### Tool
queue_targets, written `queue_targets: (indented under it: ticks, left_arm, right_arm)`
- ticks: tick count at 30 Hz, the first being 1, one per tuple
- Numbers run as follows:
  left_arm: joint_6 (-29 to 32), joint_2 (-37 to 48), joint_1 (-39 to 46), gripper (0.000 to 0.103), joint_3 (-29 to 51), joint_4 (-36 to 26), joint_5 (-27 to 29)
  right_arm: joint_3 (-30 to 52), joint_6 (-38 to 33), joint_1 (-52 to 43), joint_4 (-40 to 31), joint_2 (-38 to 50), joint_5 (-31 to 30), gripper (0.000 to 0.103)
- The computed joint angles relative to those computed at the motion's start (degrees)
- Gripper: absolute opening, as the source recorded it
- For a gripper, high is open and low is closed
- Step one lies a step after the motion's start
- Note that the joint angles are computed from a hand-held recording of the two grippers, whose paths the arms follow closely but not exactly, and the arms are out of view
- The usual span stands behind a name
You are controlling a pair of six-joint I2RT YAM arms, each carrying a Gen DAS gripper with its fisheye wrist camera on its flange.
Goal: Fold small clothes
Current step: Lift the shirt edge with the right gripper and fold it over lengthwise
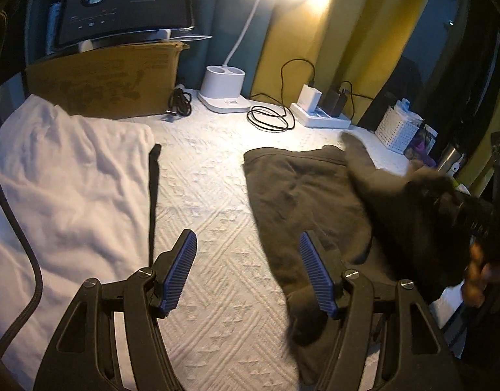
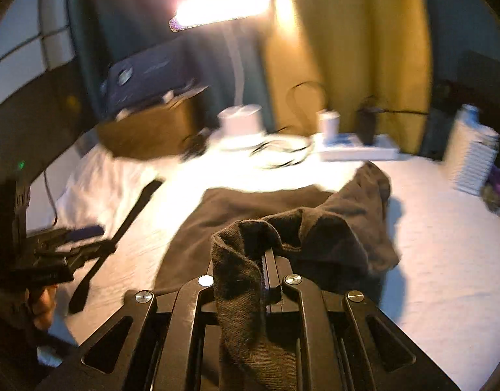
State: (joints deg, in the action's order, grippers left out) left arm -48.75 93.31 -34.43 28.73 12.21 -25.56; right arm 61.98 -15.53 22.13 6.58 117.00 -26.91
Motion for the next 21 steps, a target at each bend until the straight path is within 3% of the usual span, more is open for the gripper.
queue_targets:
  ticks: [11, 21]
  left_arm:
    - [-5.3, -2.5, -3.1, 0.066, -2.0, -3.5, -3.4]
    - [-10.4, -6.5, -6.6, 0.066, 1.1, -14.2, -9.2]
  right_arm:
    - [-0.2, -4.4, 10.8, -3.0, 6.7, 3.0, 0.011]
    - [-5.9, -8.9, 9.7, -4.4, 0.8, -0.2, 0.012]
